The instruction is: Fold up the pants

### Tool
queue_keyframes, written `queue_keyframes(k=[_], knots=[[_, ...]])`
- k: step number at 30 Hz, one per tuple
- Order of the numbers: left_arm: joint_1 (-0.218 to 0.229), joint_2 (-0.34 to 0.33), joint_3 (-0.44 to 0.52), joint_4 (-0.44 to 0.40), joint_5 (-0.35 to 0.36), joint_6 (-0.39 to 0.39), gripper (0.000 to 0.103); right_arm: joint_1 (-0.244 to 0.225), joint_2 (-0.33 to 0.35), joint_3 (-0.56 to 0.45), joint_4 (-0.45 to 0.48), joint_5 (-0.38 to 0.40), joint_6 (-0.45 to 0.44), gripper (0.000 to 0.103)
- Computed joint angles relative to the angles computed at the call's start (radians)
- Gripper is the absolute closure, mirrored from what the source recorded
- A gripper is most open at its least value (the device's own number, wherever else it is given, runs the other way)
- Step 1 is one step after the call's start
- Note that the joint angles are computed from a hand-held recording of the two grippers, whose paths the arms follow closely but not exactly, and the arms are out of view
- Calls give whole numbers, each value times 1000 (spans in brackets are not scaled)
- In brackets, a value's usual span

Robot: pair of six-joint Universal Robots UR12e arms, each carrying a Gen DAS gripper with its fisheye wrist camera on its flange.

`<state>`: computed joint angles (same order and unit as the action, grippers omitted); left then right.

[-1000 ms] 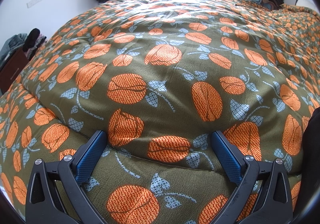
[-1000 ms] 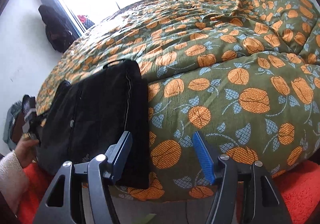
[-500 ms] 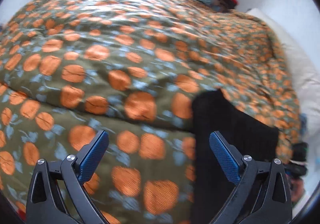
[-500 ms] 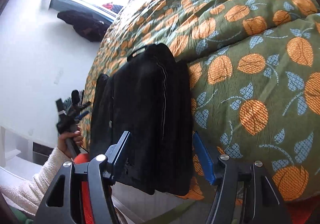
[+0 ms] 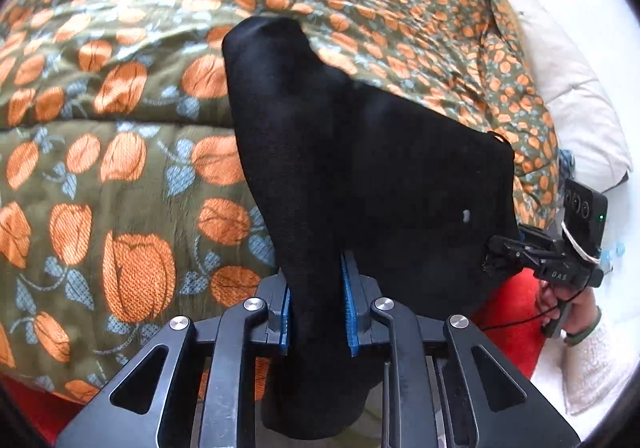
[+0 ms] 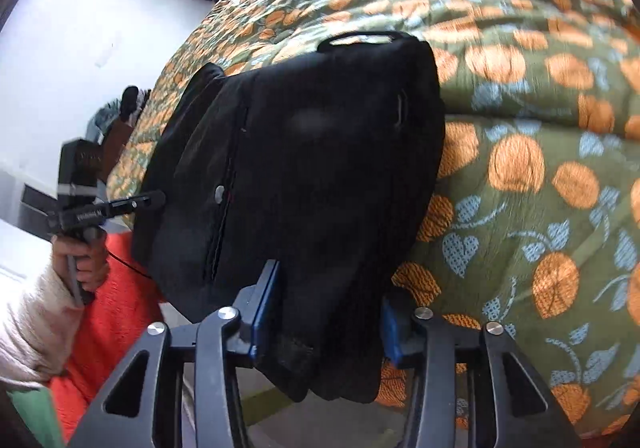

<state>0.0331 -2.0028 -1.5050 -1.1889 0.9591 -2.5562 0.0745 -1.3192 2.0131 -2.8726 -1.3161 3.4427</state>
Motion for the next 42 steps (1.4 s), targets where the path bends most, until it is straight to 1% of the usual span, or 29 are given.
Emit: queue_keyframes(k=[1,2,5,8,10,12,14,15,16,17,18,19,20,21,22,23,24,25,27,28,29,30,32,33,35,36,39,40,42], knots=[[-3,9,2,9,-17,10,85,21,-5,-13,-1,-51,-29,67],[-4,13,7,12,-40,14,85,34,-8,-22,-12,-75,-45,69],[-16,13,35,62,-100,-13,86,47,-11,-50,-60,-87,-73,72],[-33,-10,76,181,-134,-75,86,39,-12,-82,-103,-99,-98,72],[-43,-39,114,274,-145,-141,86,34,2,-116,-137,-132,-115,72],[-55,-75,152,381,-137,-212,86,13,27,-152,-180,-139,-99,72],[-70,-108,181,460,-94,-251,85,-9,58,-193,-189,-145,-89,72],[-78,-123,195,473,-66,-253,81,-21,75,-210,-186,-145,-81,71],[-91,-139,208,475,-18,-246,77,-34,91,-230,-159,-139,-77,69],[-105,-153,214,486,55,-240,75,-44,109,-250,-116,-143,-73,65],[-112,-161,207,490,121,-225,75,-50,126,-269,-56,-172,-66,62],[-119,-167,196,498,178,-212,75,-55,140,-289,27,-209,-61,56],[-121,-165,171,520,225,-200,75,-52,152,-303,103,-272,-58,56],[-122,-157,145,540,262,-191,74,-47,153,-299,139,-335,-59,56],[-114,-138,106,565,272,-178,67,-47,144,-278,133,-367,-54,56],[-108,-118,67,602,280,-166,58,-51,128,-246,92,-363,-35,56],[-105,-97,29,650,299,-161,36,-55,108,-212,43,-348,-9,56],[-104,-74,-18,731,327,-168,22,-56,87,-182,9,-343,8,56],[-106,-29,-88,841,367,-175,11,-40,45,-127,-39,-368,18,55],[-110,-8,-116,864,394,-175,5,-26,28,-108,-53,-379,23,49],[-117,12,-134,871,427,-181,4,-10,11,-92,-59,-388,33,37],[-124,31,-151,873,459,-184,4,4,-1,-78,-62,-395,46,31],[-140,62,-179,876,528,-185,1,44,-20,-60,-57,-423,84,8],[-145,74,-193,886,560,-179,1,63,-25,-54,-60,-449,102,4],[-148,100,-220,884,578,-172,1,101,-31,-43,-78,-507,133,1],[-145,114,-227,858,571,-177,1,116,-35,-39,-78,-530,148,1],[-130,154,-224,704,512,-191,1,155,-44,-41,-39,-597,181,1],[-123,166,-226,671,488,-196,1,164,-46,-44,-23,-606,182,1],[-116,185,-239,657,471,-200,1,168,-58,-47,10,-588,186,1]])
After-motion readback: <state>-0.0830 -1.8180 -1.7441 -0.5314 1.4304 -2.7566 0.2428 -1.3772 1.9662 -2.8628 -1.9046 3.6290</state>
